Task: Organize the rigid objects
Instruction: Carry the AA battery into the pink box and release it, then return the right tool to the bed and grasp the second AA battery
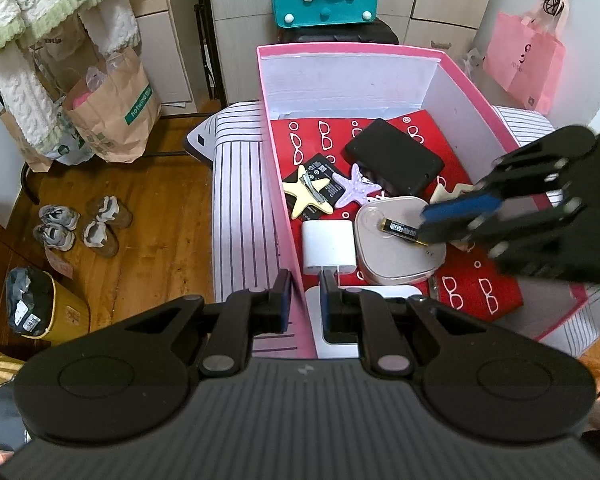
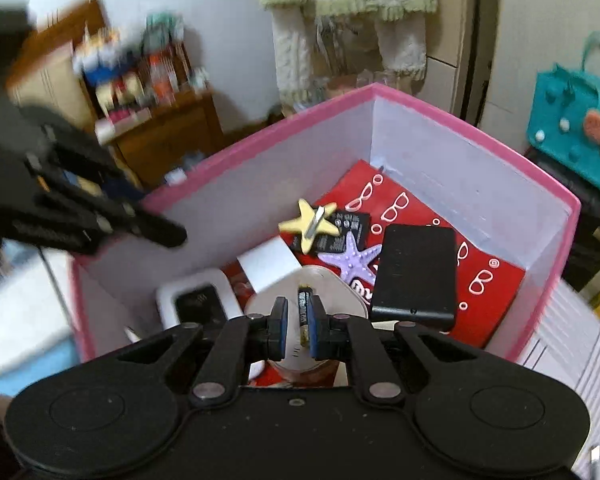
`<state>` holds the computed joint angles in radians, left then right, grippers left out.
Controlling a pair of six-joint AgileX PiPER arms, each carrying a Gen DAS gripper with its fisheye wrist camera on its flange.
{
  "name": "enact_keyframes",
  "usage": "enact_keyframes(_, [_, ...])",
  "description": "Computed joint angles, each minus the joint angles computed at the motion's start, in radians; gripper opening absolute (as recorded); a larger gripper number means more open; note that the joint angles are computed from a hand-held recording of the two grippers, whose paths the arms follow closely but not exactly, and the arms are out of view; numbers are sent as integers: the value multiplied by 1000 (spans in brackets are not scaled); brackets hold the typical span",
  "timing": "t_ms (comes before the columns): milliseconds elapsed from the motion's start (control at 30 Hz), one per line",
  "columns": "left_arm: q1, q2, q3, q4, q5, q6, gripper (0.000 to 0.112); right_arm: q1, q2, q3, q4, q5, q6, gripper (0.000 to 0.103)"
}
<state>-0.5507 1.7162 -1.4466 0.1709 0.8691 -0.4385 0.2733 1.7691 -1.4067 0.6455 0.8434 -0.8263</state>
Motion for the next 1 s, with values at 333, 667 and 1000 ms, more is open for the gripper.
enact_keyframes(333, [5,-3,4,-22,4,2,13,-385,-244,233,289,74,-205,19])
enact_keyframes(667, [-26,-5,3,31,22,-61,13,-669,-265,374,277,-15,-259,23])
enact_keyframes(1000, [-45,8,-23,60,59,-86,13,-669,-156,413,322,-231,-389,27])
